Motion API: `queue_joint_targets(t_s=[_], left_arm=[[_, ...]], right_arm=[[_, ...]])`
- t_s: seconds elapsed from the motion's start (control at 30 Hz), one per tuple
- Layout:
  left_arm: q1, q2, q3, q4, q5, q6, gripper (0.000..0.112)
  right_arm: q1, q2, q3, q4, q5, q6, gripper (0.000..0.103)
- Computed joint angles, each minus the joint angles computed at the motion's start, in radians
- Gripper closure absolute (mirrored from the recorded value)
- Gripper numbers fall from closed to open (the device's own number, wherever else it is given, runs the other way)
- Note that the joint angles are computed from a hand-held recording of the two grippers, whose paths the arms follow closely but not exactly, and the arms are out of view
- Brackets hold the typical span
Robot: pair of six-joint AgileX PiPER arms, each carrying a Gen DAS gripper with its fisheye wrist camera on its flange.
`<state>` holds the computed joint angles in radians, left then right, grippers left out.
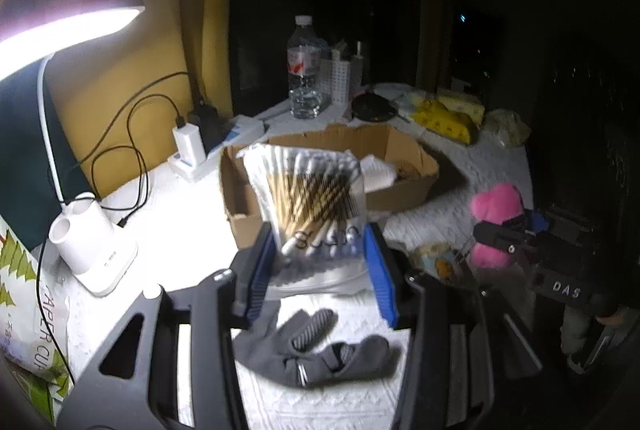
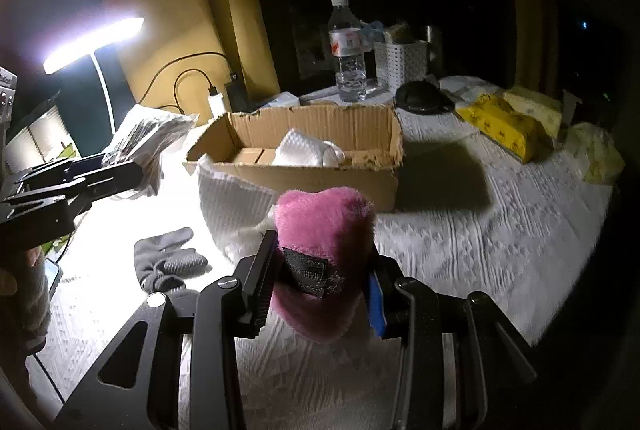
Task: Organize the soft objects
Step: 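Carry the cotton swab bag and the pink plush toy over the box with both tools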
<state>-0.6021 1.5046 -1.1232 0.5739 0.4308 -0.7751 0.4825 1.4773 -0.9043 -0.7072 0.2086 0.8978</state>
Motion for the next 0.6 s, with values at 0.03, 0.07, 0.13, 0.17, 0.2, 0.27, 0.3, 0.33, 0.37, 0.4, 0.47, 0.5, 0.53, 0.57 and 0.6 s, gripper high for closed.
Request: queue_joint_targets(t_s=[0.03, 0.07, 0.13, 0.17, 0.2, 0.27, 0.3, 0.33, 0.37, 0.4, 0.47, 0.5, 0.53, 0.57, 0.6], left_arm=[[0.005, 0.006, -0.009, -0.004, -0.004, 0.007, 0.067], [0.01, 0.018, -0.025, -0.009, -0.006, 0.015, 0.067], [0.025, 0.036, -0.053, -0.046, -0.011, 0.051, 0.067], [0.035, 0.05, -0.071, -0.069, -0.013, 0.074, 0.067], [0.039, 0.058, -0.081, -0.077, -0.015, 0.083, 0.067], [0.05, 0.082, -0.109, -0.097, -0.018, 0.105, 0.067], [0.056, 0.097, -0.128, -0.115, -0.018, 0.124, 0.067], [0.06, 0.108, -0.139, -0.126, -0.019, 0.134, 0.067], [0.064, 0.122, -0.156, -0.134, -0.019, 0.144, 0.067], [0.068, 0.133, -0.166, -0.138, -0.021, 0.149, 0.067], [0.078, 0.161, -0.197, -0.156, -0.023, 0.17, 0.067], [0.082, 0.172, -0.208, -0.158, -0.025, 0.173, 0.067], [0.088, 0.184, -0.22, -0.169, -0.028, 0.184, 0.067], [0.097, 0.199, -0.235, -0.18, -0.031, 0.195, 0.067], [0.102, 0.209, -0.244, -0.186, -0.031, 0.199, 0.067]], right_arm=[[-0.007, 0.009, -0.016, 0.039, -0.001, -0.047, 0.062], [-0.012, 0.015, -0.03, 0.072, 0.001, -0.089, 0.062], [-0.028, 0.033, -0.069, 0.166, 0.004, -0.201, 0.062], [-0.037, 0.039, -0.081, 0.207, 0.003, -0.25, 0.062], [-0.047, 0.048, -0.099, 0.252, 0.002, -0.306, 0.062], [-0.066, 0.066, -0.128, 0.338, 0.001, -0.405, 0.062], [-0.076, 0.076, -0.144, 0.388, 0.001, -0.461, 0.062], [-0.084, 0.085, -0.157, 0.421, 0.001, -0.498, 0.062], [-0.097, 0.1, -0.178, 0.468, 0.001, -0.552, 0.062], [-0.105, 0.114, -0.196, 0.505, 0.004, -0.594, 0.062], [-0.125, 0.138, -0.228, 0.588, 0.009, -0.685, 0.062], [-0.135, 0.153, -0.248, 0.625, 0.012, -0.729, 0.062], [-0.141, 0.163, -0.26, 0.651, 0.013, -0.76, 0.062], [-0.151, 0.181, -0.282, 0.695, 0.018, -0.812, 0.062], [-0.156, 0.193, -0.298, 0.715, 0.02, -0.836, 0.062]])
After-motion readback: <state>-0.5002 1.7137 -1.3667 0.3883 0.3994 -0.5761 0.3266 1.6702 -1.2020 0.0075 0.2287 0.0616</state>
